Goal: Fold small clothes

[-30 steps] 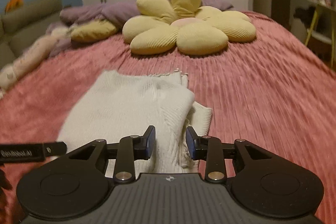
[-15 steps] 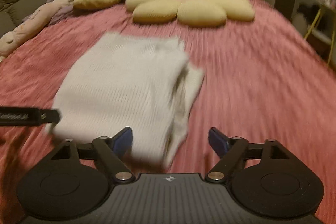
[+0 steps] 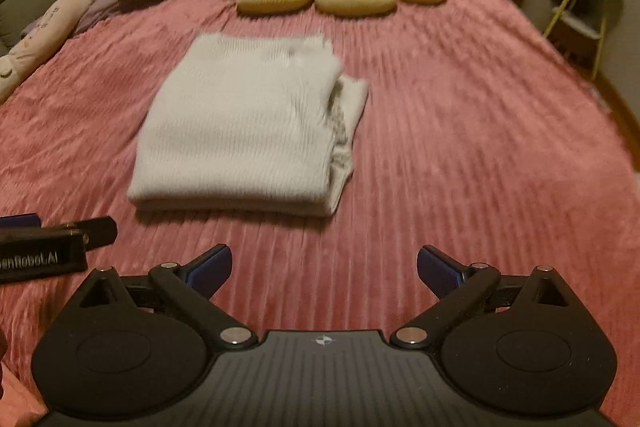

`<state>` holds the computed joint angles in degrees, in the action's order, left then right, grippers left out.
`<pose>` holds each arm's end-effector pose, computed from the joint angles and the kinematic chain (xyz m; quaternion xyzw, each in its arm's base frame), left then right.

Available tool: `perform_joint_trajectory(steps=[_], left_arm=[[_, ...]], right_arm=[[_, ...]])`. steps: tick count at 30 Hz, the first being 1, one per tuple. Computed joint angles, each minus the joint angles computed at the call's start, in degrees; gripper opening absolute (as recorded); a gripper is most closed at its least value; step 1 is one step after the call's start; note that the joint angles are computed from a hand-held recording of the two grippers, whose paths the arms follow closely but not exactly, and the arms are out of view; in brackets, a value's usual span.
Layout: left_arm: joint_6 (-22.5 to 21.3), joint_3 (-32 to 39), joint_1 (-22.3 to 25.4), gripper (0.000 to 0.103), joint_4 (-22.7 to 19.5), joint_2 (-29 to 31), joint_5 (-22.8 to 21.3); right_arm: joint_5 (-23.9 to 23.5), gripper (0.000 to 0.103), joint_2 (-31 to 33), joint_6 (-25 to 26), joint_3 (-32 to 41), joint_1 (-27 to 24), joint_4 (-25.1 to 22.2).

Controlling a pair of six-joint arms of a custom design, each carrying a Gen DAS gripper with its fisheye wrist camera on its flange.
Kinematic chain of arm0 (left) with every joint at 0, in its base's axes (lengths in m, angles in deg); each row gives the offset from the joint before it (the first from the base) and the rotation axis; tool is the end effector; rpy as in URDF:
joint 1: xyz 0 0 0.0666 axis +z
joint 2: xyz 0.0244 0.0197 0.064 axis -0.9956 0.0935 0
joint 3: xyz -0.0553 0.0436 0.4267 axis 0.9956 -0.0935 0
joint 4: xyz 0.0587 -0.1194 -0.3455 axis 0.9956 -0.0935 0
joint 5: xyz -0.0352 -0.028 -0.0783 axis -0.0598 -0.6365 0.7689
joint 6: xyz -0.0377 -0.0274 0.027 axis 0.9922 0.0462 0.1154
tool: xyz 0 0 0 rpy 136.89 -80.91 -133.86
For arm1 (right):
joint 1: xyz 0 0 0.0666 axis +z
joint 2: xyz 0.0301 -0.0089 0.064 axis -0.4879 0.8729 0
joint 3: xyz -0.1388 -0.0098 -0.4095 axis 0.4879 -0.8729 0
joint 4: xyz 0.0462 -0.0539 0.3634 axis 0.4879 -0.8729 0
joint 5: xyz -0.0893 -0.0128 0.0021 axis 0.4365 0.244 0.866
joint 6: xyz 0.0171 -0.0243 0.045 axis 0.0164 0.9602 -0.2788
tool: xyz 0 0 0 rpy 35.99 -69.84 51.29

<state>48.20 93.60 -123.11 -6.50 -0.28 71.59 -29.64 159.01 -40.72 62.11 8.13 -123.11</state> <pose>0.3756 -0.2928 0.3805 0.1693 0.9307 -0.0842 0.3132 0.3183 0.2222 0.4009 0.1795 0.9425 -0.0364 0.2794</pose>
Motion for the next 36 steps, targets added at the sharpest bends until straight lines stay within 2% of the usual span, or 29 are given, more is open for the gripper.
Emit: perform_joint_trajectory(steps=[2, 6, 13, 36], left_arm=[[-0.6, 1.0, 0.1, 0.103, -1.7, -0.2, 1.0], [1.2, 2.5, 0.2, 0.103, -5.3, -0.1, 0.2], [1.1, 2.8, -0.2, 0.103, -6.8, -0.6, 0.0], [-0.2, 4.6, -1.6, 0.103, -9.3, 0.5, -1.6]], right_arm=[[-0.9, 0.099, 0.4, 1.1, 1.8, -0.2, -1.8], [-2.8, 0.099, 0.8, 1.5, 4.5, -0.3, -4.5], [-2.5, 0.099, 1.6, -0.2, 6.3, 0.6, -7.8], [-3.0, 0.099, 0.5, -1.6, 5.9, 0.5, -7.7]])
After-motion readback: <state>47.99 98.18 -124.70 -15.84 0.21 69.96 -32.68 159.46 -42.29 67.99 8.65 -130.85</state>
